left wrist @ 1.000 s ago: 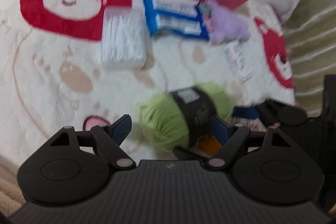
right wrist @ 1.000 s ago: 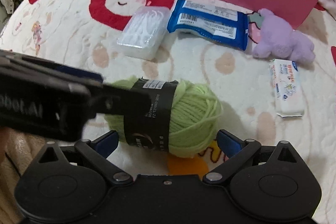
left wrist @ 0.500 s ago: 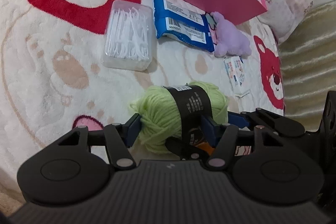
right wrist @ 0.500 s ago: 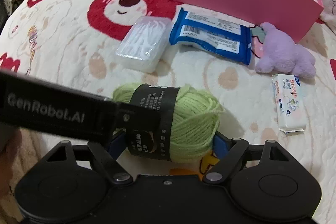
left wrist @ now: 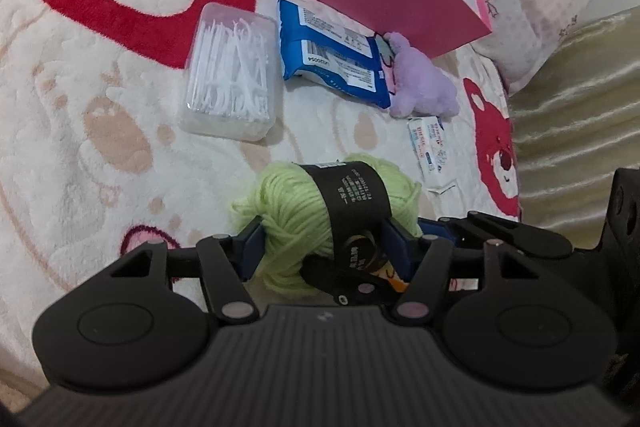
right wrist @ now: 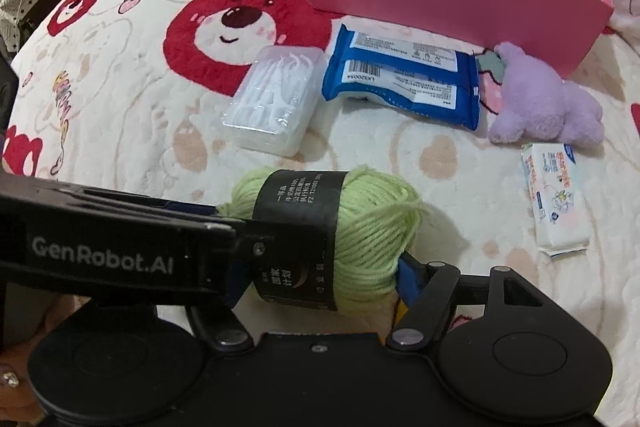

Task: Organize objects
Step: 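Lift the yarn skein with the right gripper and carry it into the pink box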

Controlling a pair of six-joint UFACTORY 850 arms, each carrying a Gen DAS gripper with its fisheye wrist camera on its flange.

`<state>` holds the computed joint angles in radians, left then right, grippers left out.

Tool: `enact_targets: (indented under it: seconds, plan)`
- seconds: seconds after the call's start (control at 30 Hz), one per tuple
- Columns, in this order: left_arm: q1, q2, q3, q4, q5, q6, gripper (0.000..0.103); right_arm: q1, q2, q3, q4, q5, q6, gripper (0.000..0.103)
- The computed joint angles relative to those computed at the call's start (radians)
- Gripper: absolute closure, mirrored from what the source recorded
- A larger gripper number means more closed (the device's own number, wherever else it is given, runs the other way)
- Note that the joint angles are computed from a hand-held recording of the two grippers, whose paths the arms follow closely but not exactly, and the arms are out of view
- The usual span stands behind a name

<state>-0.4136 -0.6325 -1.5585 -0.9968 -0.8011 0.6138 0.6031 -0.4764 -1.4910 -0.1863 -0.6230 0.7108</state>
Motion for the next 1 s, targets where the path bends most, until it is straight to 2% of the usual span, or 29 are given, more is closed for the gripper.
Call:
enact_targets:
  seconds: [0.13, 0.6, 1.0]
  plan:
    - [0.004, 0.012, 0.008, -0.014, -0.006, 0.030, 0.044, 0.004, 0.004, -0.004, 0.000, -0.011, 0.002, 0.028]
    - [0.016, 0.060, 0.018, -0.025, -0.016, 0.111, 0.045, 0.021, 0.071, 0.042, -0.067, 0.052, 0.079, 0.028]
    - [-0.004, 0.077, -0.064, 0.086, -0.029, 0.095, 0.045, 0.021, 0.131, 0.077, -0.131, 0.115, 0.182, 0.028]
